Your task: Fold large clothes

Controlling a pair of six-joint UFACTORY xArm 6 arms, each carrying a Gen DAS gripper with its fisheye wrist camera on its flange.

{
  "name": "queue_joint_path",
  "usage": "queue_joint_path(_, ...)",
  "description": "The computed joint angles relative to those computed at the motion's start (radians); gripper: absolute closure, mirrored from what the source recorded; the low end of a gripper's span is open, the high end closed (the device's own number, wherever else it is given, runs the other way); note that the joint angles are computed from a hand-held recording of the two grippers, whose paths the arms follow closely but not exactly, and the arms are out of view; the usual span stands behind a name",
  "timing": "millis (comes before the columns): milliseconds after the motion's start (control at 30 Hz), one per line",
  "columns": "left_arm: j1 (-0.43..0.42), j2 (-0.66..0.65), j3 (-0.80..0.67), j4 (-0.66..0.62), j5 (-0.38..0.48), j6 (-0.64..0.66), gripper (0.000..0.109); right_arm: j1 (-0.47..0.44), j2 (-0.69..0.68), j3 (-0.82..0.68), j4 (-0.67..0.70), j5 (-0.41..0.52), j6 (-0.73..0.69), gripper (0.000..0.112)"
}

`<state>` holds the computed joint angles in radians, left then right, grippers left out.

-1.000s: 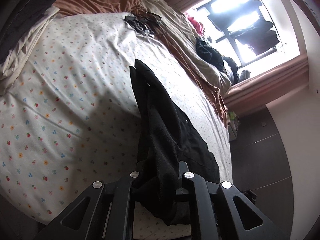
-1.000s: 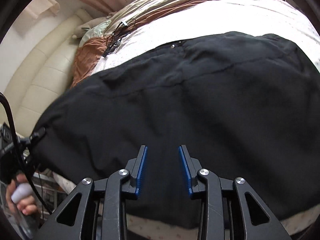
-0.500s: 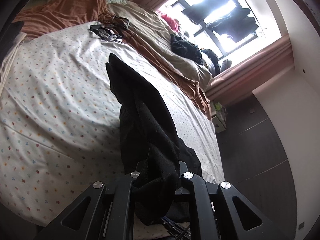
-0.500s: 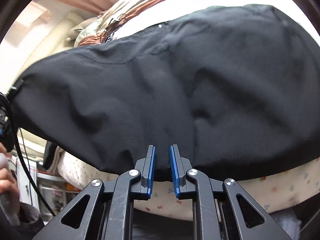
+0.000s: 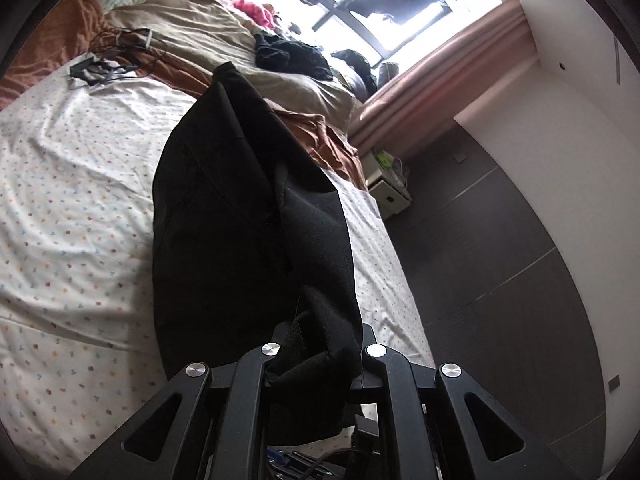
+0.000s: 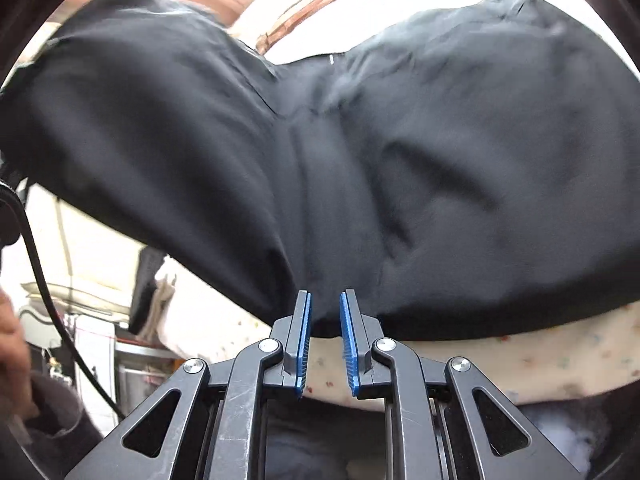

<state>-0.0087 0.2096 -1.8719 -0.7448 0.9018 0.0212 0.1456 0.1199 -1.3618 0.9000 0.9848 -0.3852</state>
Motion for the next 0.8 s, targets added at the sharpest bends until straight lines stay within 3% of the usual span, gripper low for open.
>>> queue_joint_path(400,-0.164,0.255,-0.262,0.127,0.146,-0.073,0.098,-0.262,-0.137,0.113,0.144,-0.031,-0.052,0.095)
queue_joint_path(667,-0.266,0.328,-0.274,0.203,0.22,-0.067,0.096,-0.345,-0.158,0.178,0.135,-0.056,-0.006,0.093)
queue_joint_path(800,-0.262,0.356,-0.318,0.107,0.297,0.014,0.051,-0.366,-0.175,0.194,0.13,-0.056,0.01,0.053)
